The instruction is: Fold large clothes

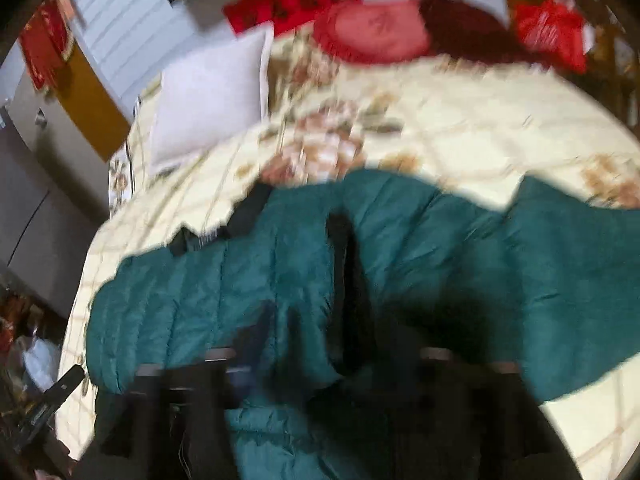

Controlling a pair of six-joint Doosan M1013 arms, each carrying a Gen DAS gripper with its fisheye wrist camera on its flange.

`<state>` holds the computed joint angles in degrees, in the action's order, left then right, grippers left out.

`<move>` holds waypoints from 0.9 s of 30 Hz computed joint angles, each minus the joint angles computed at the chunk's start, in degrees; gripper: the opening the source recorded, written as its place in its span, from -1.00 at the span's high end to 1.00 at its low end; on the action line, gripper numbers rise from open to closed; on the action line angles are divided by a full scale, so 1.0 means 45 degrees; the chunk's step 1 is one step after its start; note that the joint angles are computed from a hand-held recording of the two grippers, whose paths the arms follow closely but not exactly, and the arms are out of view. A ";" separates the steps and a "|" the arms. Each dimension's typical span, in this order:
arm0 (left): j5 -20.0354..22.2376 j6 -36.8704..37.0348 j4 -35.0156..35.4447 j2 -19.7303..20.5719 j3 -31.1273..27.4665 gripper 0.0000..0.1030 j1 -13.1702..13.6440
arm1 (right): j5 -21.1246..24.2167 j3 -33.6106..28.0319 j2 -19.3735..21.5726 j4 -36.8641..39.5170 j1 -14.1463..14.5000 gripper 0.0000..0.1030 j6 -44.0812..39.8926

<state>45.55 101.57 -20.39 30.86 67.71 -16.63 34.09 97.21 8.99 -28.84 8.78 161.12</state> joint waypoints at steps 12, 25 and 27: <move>-0.0298 -0.1060 0.2105 0.0495 -0.0237 -0.38 -0.0685 | 0.0814 -0.1574 0.1526 0.1951 0.0424 -0.26 -0.4772; -0.0574 -0.0809 0.2244 0.0593 -0.0116 -0.51 -0.0774 | 0.1758 -0.1843 0.1658 0.2296 0.0610 -0.26 -0.4949; -0.0579 -0.0717 0.2194 0.0602 -0.0113 -0.53 -0.0777 | 0.1709 -0.1698 0.1619 0.2200 0.0700 -0.26 -0.4835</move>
<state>42.95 98.35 -10.52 33.57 67.20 -20.12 41.78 89.57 16.28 -18.94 11.93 139.36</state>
